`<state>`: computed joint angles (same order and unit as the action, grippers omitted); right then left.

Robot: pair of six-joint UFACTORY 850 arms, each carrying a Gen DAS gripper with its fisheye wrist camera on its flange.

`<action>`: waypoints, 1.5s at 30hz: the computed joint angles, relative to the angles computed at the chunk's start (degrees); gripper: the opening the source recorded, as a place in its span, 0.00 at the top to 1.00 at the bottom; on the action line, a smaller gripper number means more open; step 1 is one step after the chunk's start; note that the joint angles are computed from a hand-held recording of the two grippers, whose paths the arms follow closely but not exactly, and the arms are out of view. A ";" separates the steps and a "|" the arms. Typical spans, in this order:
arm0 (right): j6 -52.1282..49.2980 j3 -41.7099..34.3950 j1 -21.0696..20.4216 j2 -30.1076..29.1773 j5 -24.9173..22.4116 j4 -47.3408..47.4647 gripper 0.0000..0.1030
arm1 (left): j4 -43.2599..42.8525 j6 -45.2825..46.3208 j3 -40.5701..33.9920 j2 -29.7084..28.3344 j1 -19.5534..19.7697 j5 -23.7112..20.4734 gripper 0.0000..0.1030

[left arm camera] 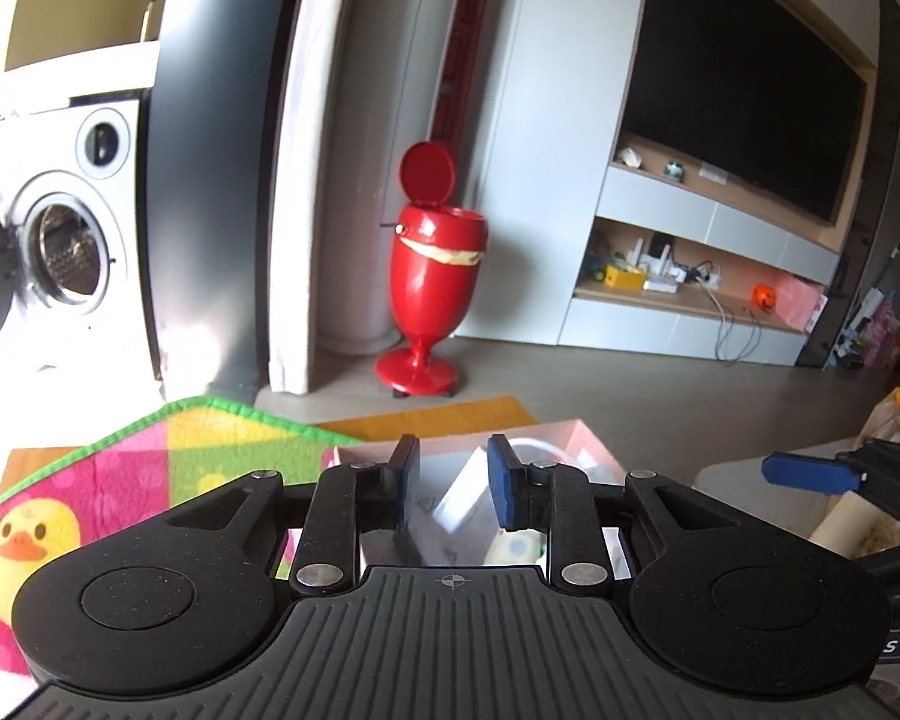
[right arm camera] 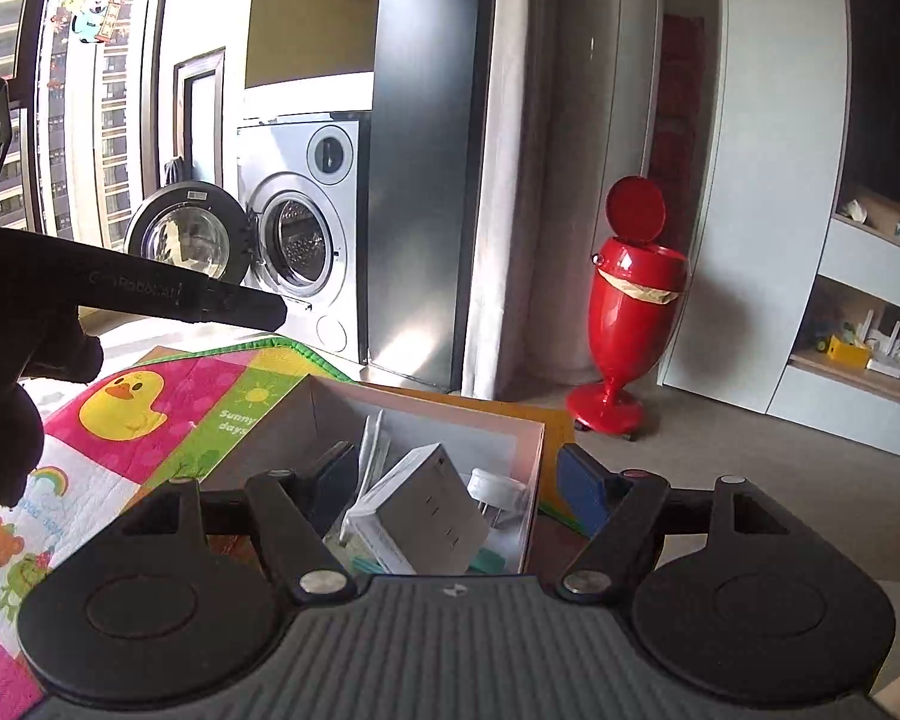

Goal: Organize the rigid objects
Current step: 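Grasp the white wall charger on the mat with the left tool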

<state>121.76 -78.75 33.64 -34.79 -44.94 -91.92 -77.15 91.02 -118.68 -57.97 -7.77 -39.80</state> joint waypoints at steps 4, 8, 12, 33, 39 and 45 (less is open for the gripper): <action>0.22 2.92 3.83 -0.99 -3.66 -1.93 0.23 | -2.27 5.90 10.05 3.25 2.65 -0.45 0.73; 0.49 3.02 5.27 -2.37 3.52 0.49 0.23 | -10.14 13.28 18.32 5.65 4.99 -3.64 0.73; 2.85 1.60 6.48 -4.45 7.45 1.66 0.23 | -9.64 9.75 20.68 6.84 5.85 -4.73 0.73; 11.45 -7.94 -7.15 -6.86 21.70 -2.06 0.34 | -9.18 13.32 25.96 8.92 5.57 -1.36 0.73; 13.74 -4.03 -3.07 -5.27 18.96 -8.86 0.35 | -7.11 10.94 23.41 7.17 4.74 -0.83 0.73; 7.51 1.14 1.63 -1.96 15.17 -7.16 0.30 | -2.89 3.74 19.27 4.60 3.53 -1.94 0.74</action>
